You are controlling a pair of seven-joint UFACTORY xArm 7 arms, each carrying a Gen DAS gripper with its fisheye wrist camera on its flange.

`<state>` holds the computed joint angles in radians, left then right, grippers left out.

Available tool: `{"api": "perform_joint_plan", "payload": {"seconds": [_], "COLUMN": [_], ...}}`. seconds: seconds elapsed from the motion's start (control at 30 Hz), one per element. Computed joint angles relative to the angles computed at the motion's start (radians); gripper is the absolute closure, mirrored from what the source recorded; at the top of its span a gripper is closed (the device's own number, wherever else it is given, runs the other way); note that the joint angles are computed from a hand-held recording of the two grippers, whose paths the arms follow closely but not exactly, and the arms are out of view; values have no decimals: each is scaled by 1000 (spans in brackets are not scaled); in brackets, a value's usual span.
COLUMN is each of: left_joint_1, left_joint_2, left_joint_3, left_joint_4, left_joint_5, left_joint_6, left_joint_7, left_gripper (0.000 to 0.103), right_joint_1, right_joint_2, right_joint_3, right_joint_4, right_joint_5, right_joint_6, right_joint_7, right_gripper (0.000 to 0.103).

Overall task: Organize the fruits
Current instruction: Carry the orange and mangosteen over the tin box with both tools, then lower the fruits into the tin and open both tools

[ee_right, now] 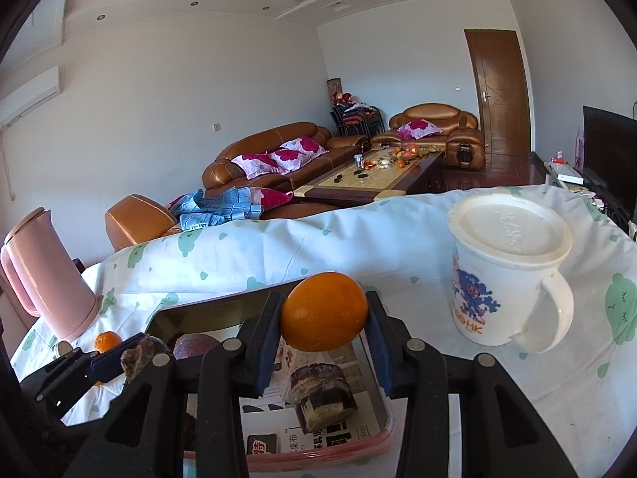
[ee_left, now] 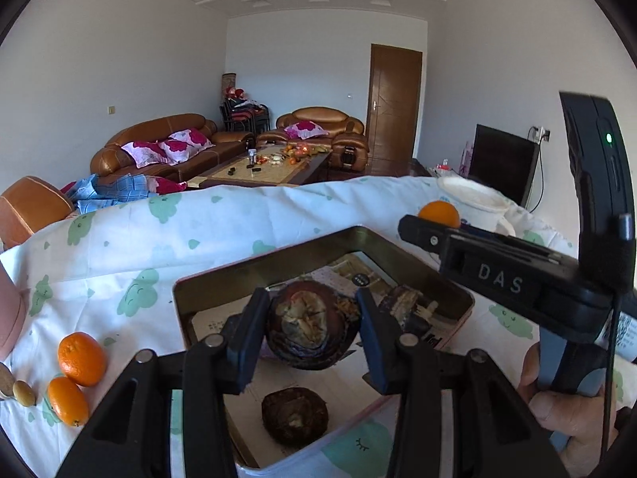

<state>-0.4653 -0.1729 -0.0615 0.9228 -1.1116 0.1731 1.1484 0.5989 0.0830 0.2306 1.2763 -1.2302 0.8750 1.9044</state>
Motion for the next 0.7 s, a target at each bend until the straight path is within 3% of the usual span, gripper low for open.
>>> {"api": "perform_joint_plan", "payload": {"seconds": [0.3, 0.7], "left_joint_1": [87, 87], "left_joint_2": [41, 50], "left_joint_3": [-37, -35], "left_joint_4": [5, -1], "left_joint_5": [382, 518], "left_joint_6": [48, 47], "left_joint_7": [-389, -473], "left_gripper": [57, 57], "right_joint_1": [23, 41], "right_joint_2": [70, 113], "right_joint_3": [-21, -55], "right_joint_4": [61, 107], "right_joint_5": [85, 191], "right_joint_6": [-14, -53], "right_joint_7": [-118, -240], "right_gripper": [60, 60]}}
